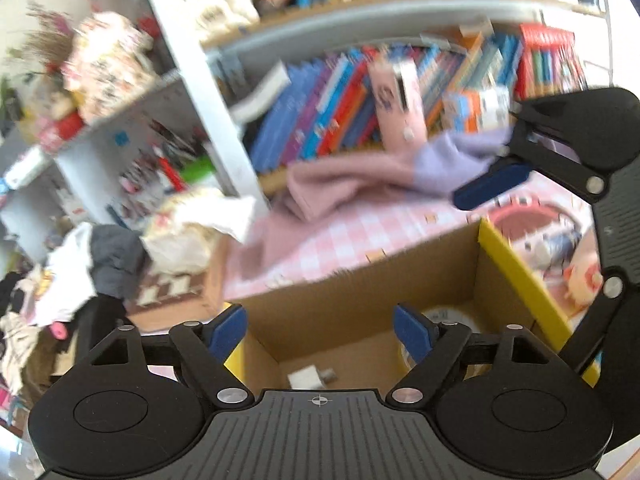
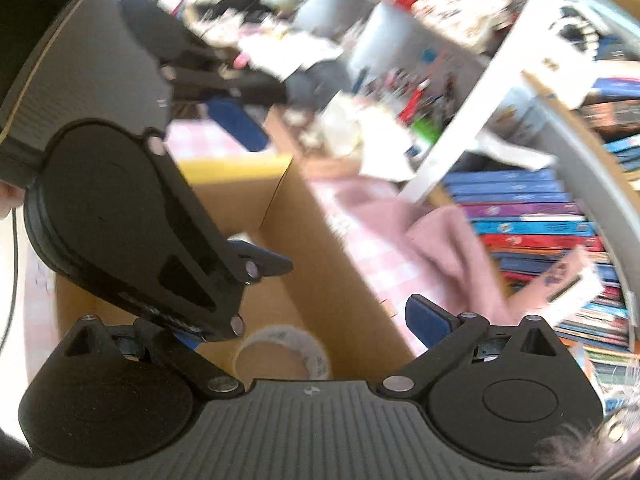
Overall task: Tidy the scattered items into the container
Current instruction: 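Withdraw both tools from the box back toward the remaining items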
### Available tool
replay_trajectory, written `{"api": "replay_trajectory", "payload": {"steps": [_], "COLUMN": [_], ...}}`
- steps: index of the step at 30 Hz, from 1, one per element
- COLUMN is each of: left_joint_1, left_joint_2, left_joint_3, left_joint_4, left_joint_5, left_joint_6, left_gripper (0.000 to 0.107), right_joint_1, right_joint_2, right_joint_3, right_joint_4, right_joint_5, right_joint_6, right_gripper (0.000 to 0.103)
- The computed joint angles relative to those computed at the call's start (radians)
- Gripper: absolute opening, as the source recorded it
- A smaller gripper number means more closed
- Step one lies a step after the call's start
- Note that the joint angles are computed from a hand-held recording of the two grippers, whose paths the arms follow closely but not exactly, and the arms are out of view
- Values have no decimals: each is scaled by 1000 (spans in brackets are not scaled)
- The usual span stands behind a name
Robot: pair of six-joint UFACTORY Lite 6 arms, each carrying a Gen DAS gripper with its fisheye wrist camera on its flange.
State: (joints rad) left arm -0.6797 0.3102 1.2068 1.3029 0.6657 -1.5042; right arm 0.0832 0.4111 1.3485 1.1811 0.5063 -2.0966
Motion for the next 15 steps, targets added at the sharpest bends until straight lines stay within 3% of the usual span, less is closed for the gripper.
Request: {"api": "replay_trajectory", "payload": {"steps": [9,15], "left_joint_1": [-197,-384], "left_joint_2": [-278,-421], "left_joint_3": [-210,-318], "left_joint_4": [28,5], "left_joint_5": [241,440], "left_joint_6": [-200,-307], "left_gripper": [87,89], "right_joint_1": [-1,-114], "right_joint_2": [-267,-571], "right_joint_3": [-241,-498], "right_joint_4": [274,326], "right_joint_5": [-18,71], "right_joint_6": [-142,-142], "right_gripper": [101,100]}}
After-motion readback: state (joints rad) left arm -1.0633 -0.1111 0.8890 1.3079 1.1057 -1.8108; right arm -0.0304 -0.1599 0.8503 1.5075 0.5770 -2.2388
